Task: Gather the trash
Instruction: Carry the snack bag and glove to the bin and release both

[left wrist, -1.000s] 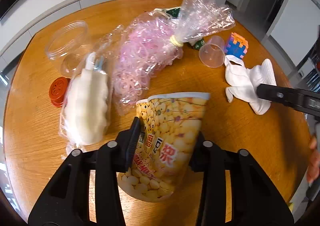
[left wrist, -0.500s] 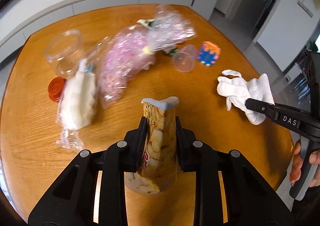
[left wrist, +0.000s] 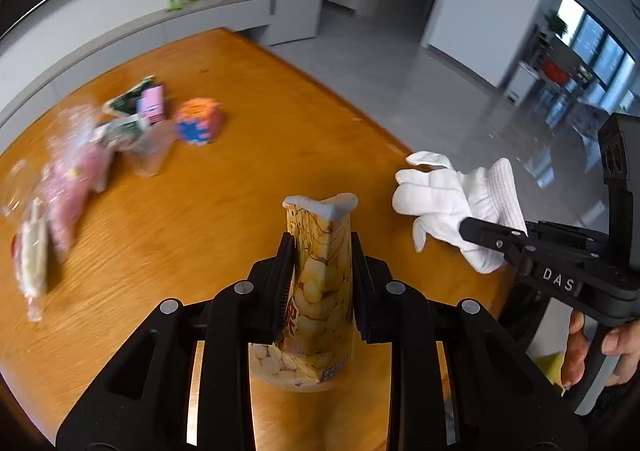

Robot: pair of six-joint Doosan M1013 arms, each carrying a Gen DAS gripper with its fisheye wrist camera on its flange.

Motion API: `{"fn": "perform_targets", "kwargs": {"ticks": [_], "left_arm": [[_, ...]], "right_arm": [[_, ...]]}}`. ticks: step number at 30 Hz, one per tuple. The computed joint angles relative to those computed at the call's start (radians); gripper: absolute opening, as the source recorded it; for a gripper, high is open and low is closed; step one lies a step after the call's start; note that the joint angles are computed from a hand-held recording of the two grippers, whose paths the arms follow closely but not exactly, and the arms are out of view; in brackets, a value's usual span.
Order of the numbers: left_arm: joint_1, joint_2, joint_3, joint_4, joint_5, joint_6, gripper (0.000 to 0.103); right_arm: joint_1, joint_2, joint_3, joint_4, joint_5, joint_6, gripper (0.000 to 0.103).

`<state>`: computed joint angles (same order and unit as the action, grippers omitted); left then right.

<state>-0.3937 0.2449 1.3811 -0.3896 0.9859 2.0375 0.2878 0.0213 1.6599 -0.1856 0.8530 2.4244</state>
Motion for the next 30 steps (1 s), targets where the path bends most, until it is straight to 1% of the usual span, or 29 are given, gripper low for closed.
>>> {"fn": "perform_targets", "kwargs": {"ticks": [2,5,8,13,17,21,23,24,25,26,27,28,30], "left_arm": [[-0.033,-0.004,0.003,-0.01,0.007,0.02,0.026],[-0.099,-0.005,0.006,-0.018,0.018,0.055,0.026],[-0.157,-0.001,0.007,-0.033,0.033,0.09,0.026],[-0.248,0.017,0.003,-0.03,0.047,0.13,0.026],[-0.32,0.035,0.003,-0.021,0.067,0.159,0.026],[-0.376,0.05,0.01,0.005,0.072,0.174,0.026],[-0.397,0.055,0.017,0.013,0.06,0.186,0.028],[-0.41,0.056,0.019,0.03,0.055,0.178,0.039],[-0.42,0.059,0.019,0.048,0.047,0.17,0.076],[-0.429,0.062,0.019,0.064,0.034,0.163,0.097],[-0.433,0.054,0.036,0.058,-0.003,0.177,0.097],[-0.438,0.052,0.041,0.067,-0.019,0.181,0.097],[-0.443,0.051,0.047,0.072,-0.028,0.194,0.097]], "right_arm": [[-0.014,-0.054,0.052,-0.033,0.006,0.055,0.012],[-0.025,-0.115,0.108,-0.092,0.027,0.137,0.012],[-0.038,-0.186,0.172,-0.159,0.08,0.234,0.012],[-0.072,-0.297,0.27,-0.204,0.147,0.351,0.012],[-0.098,-0.345,0.322,-0.211,0.193,0.426,0.012],[-0.128,-0.388,0.372,-0.204,0.226,0.481,0.012],[-0.145,-0.404,0.39,-0.198,0.252,0.504,0.013],[-0.161,-0.41,0.398,-0.186,0.271,0.515,0.023],[-0.178,-0.415,0.403,-0.173,0.286,0.525,0.045],[-0.186,-0.422,0.41,-0.178,0.294,0.549,0.055],[-0.186,-0.426,0.415,-0.192,0.302,0.574,0.059],[-0.188,-0.429,0.418,-0.194,0.307,0.581,0.059],[-0.189,-0.433,0.421,-0.198,0.307,0.591,0.059]]}}
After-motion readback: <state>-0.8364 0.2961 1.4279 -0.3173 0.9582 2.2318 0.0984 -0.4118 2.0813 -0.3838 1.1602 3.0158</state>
